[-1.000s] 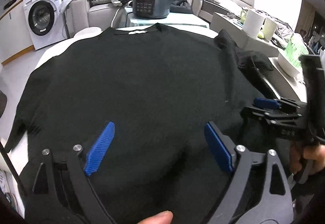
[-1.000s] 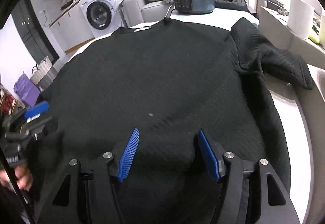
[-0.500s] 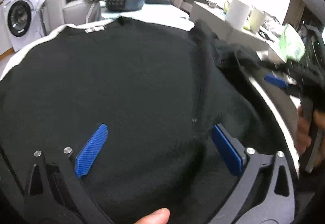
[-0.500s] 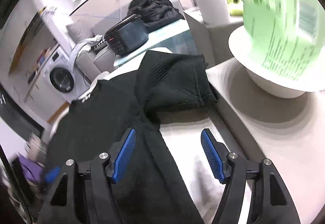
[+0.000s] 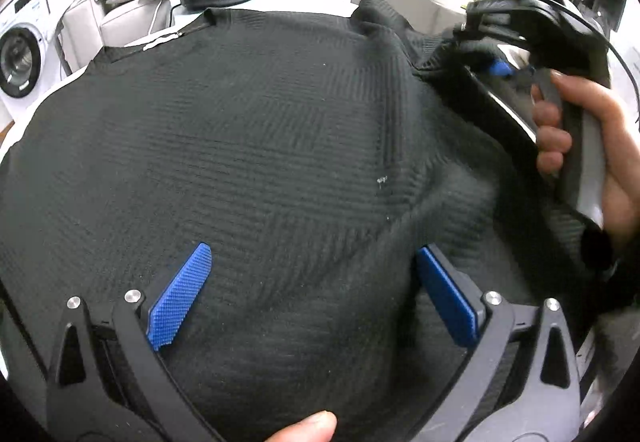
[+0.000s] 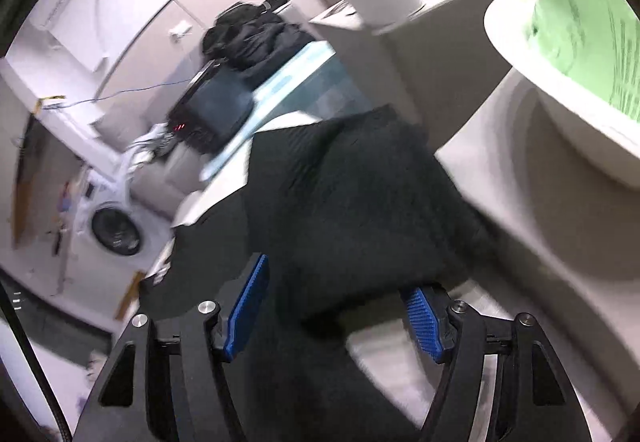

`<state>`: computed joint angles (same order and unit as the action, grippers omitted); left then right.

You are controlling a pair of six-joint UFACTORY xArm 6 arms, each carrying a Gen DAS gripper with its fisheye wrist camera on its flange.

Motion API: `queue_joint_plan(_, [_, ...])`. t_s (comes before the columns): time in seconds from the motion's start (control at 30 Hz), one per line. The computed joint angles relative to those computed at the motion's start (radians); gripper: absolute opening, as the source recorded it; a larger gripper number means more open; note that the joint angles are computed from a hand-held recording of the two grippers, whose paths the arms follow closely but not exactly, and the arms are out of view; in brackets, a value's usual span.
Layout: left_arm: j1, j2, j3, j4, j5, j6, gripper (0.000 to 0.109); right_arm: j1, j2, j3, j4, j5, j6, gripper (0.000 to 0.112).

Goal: Fold small clothes

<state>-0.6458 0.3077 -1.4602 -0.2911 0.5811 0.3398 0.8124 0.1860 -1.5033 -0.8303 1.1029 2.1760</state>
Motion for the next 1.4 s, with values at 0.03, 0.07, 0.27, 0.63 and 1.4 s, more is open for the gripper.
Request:
queue_joint_plan(0.03, [0.000, 0.000, -0.001, -0.003, 0.000, 0.002, 0.101, -0.005, 0.017, -0.028, 0.026, 0.019, -0.066, 0.024])
queue_joint_plan(0.07, [0.001, 0.000, -0.002, -0.010, 0.000, 0.006, 0.101, -0.010, 0.044, -0.072, 0.058, 0.052, -0.150, 0.010])
queue_joint_plan(0.27, [0.010, -0.003, 0.003, -0.061, -0.004, 0.038, 0.101, 0.048, 0.148, -0.289, 0.026, 0.381, -0.448, 0.005])
queue_joint_plan(0.63, [0.071, 0.014, -0.050, -0.242, 0.027, 0.031, 0.101, 0.053, 0.183, -0.342, -0.027, -0.133, -1.077, 0.005])
queue_joint_plan(1.4, [0.055, 0.064, -0.196, -0.175, -0.010, -0.020, 0.101, 0.095, 0.038, -0.082, 0.167, -0.156, -0.810, 0.057])
